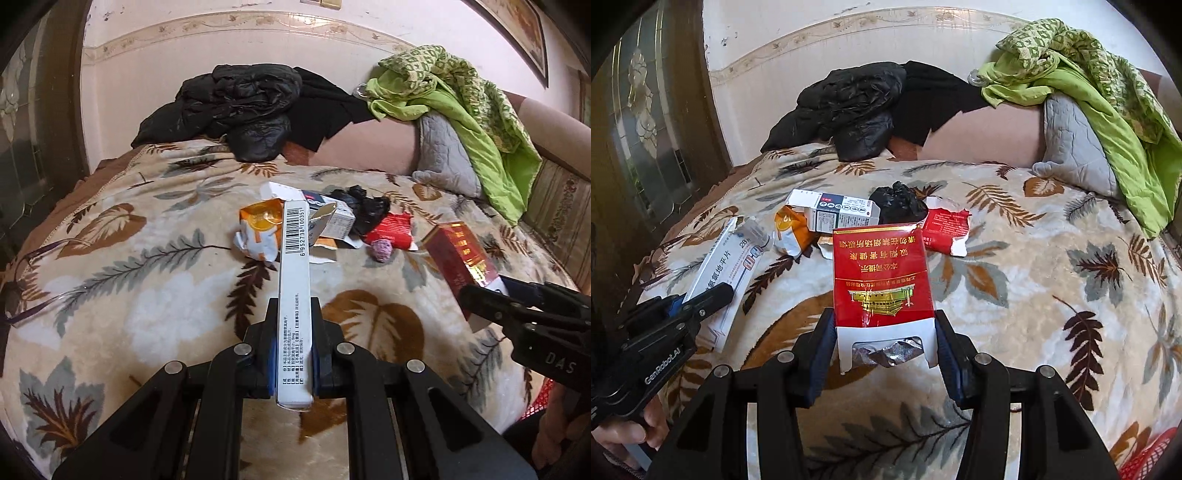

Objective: Collect trash
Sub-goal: 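Lift the white box with the left tool while the right tool lifts the red cigarette pack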

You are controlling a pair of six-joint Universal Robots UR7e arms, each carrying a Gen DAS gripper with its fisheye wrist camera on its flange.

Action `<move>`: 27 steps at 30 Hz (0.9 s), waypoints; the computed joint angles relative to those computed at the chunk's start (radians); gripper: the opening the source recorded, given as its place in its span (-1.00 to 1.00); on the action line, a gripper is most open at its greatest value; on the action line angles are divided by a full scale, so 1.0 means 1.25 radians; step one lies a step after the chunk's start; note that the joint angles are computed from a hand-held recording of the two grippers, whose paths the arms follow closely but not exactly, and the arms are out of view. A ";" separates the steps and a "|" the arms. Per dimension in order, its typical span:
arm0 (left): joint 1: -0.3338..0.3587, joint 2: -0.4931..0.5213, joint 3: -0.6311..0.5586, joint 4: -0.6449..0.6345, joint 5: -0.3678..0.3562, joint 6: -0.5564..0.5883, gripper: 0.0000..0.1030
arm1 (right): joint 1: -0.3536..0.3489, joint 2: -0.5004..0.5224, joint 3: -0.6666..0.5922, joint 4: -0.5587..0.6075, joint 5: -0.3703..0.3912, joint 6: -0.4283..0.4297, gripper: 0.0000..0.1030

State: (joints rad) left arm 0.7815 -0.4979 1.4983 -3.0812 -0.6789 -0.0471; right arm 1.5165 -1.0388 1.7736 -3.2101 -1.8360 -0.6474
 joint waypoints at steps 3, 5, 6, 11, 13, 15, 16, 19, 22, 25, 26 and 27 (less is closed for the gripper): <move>0.001 0.002 -0.002 -0.005 0.005 0.004 -0.75 | 0.001 0.002 -0.001 -0.005 0.004 -0.005 0.07; 0.000 0.005 -0.003 -0.011 0.011 0.012 -0.75 | 0.001 0.004 -0.002 -0.007 0.005 -0.007 0.07; -0.001 0.007 -0.006 -0.013 0.016 0.018 -0.75 | 0.001 0.004 -0.002 -0.007 0.005 -0.006 0.07; -0.006 0.018 -0.012 -0.037 0.039 0.054 -0.75 | 0.002 0.008 -0.006 -0.007 0.005 -0.004 0.07; -0.007 0.021 -0.013 -0.042 0.045 0.061 -0.75 | 0.002 0.010 -0.008 -0.004 0.006 -0.003 0.07; -0.007 0.021 -0.014 -0.039 0.046 0.060 -0.75 | 0.002 0.010 -0.008 -0.003 0.009 -0.003 0.07; -0.006 0.021 -0.014 -0.038 0.047 0.061 -0.75 | 0.002 0.010 -0.007 -0.004 0.010 -0.003 0.07; -0.006 0.022 -0.016 -0.039 0.050 0.063 -0.75 | 0.000 0.009 -0.008 0.001 0.018 0.001 0.07; -0.005 0.023 -0.019 -0.040 0.053 0.071 -0.75 | 0.001 0.012 -0.011 0.003 0.018 -0.002 0.07; -0.004 0.024 -0.019 -0.044 0.056 0.078 -0.75 | 0.001 0.011 -0.010 0.004 0.021 -0.001 0.07; -0.004 0.024 -0.019 -0.042 0.055 0.076 -0.75 | 0.000 0.010 -0.010 0.006 0.023 0.001 0.07; -0.004 0.023 -0.019 -0.041 0.055 0.076 -0.75 | 0.000 0.009 -0.009 0.009 0.024 0.003 0.07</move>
